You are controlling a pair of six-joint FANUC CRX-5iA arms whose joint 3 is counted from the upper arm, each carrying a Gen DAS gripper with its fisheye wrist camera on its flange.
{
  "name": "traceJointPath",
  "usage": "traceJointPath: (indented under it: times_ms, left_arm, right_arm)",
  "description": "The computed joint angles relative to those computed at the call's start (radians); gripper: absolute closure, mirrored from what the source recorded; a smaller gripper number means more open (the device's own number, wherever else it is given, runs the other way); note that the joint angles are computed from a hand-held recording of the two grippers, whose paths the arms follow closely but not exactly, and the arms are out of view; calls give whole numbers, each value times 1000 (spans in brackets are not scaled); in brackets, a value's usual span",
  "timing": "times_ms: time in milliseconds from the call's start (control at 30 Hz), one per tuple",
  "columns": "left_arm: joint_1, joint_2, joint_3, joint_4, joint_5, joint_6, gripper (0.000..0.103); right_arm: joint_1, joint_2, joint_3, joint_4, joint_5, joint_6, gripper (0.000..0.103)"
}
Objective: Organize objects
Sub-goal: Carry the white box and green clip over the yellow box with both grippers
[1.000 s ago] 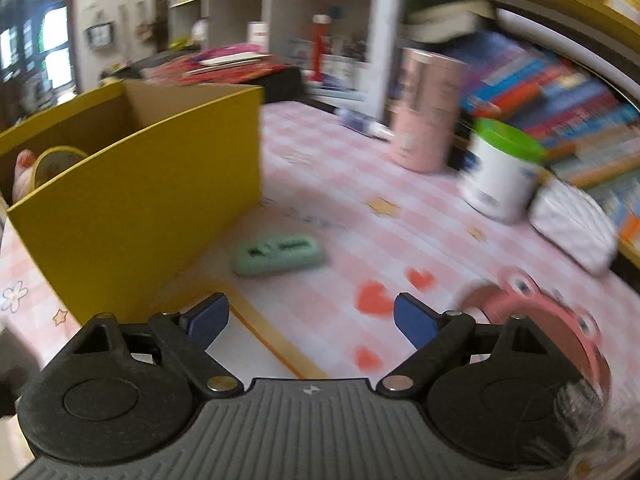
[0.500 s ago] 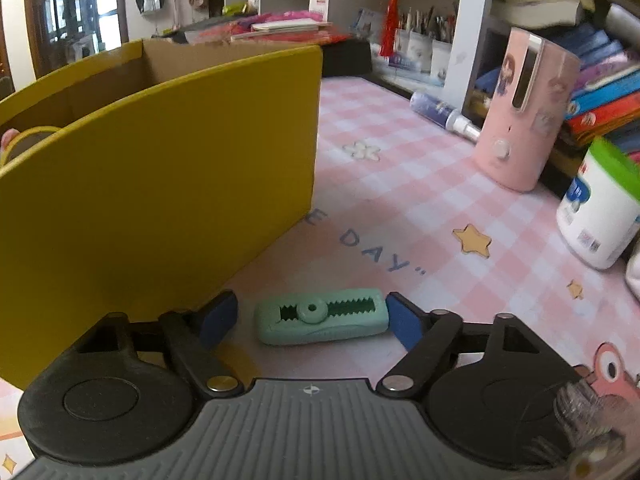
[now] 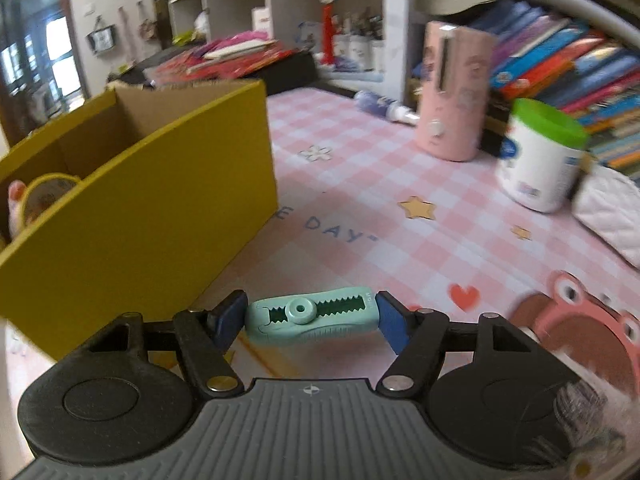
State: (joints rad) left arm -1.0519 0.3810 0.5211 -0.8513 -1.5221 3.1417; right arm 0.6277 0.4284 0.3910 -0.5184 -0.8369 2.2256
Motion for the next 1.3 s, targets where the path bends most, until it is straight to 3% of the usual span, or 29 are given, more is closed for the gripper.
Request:
traceJointPath:
  times_ms: [100,233,467,767,933,1300]
  left_arm:
    - [6,-16,-28,-2,51,-11,90]
    - [14,-47,-76,-7,126,-29,90]
    - [12,-110,-159,-39,229,-45,90]
    - [-14,-189,-257,-41,276,-41,90]
    - [-53,-237,-313,-41,260,-6,90]
    - [-143,-326,-416,8,155,77,90]
  right_arm:
    - [5,-79,-91,51,54,-61,35]
    - [41,-191,-235,241,150,-273,35]
    - [70,-387,-463,441,268,-586,35]
    - [180,-587,-778,855,368,-1121,35]
    - [251,-642,-866,1011,341,-1307,35]
    - [453,-727,-964,1076,199,-1456,35]
